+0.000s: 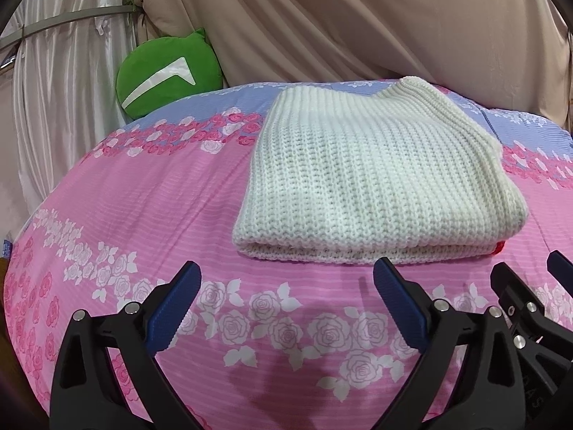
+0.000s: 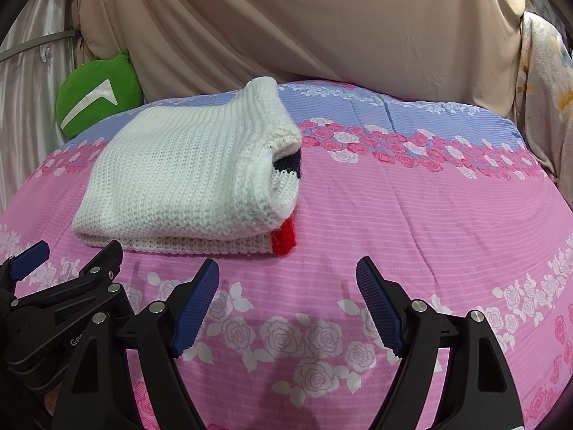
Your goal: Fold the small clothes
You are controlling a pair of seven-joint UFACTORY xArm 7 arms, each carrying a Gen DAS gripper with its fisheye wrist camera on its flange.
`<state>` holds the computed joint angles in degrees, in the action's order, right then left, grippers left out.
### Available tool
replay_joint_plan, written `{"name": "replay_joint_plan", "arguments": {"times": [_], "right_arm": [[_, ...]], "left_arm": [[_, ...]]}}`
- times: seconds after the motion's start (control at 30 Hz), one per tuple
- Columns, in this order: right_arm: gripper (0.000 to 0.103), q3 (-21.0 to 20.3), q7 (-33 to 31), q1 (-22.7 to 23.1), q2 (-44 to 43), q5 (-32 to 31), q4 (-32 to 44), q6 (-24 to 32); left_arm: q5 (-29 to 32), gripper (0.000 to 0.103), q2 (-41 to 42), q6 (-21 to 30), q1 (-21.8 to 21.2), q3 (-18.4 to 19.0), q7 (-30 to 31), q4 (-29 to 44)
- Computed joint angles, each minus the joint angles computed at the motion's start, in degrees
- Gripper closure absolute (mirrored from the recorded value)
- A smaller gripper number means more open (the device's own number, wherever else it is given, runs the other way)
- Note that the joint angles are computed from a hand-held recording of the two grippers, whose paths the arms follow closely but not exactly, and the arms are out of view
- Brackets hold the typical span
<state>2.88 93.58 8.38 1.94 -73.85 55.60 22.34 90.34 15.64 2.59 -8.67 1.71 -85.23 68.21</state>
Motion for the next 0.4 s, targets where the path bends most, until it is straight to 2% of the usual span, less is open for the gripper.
{"name": "replay_joint_plan", "arguments": {"times": [0.23, 0.4], "right_arm": [[0.026, 0.66, -0.65, 0.84, -0.06, 1.15, 0.47, 3.36], [0.025, 0.71, -0.18, 1.04, -0.22, 0.68, 0.44, 3.81]], "left_arm": [[0.71, 0.013, -0.05, 0.98, -0.23, -0.28, 0.02, 0.06], [1.18, 0.013, 0.05, 0.51, 0.23, -0.46, -0.31, 0.23]]}}
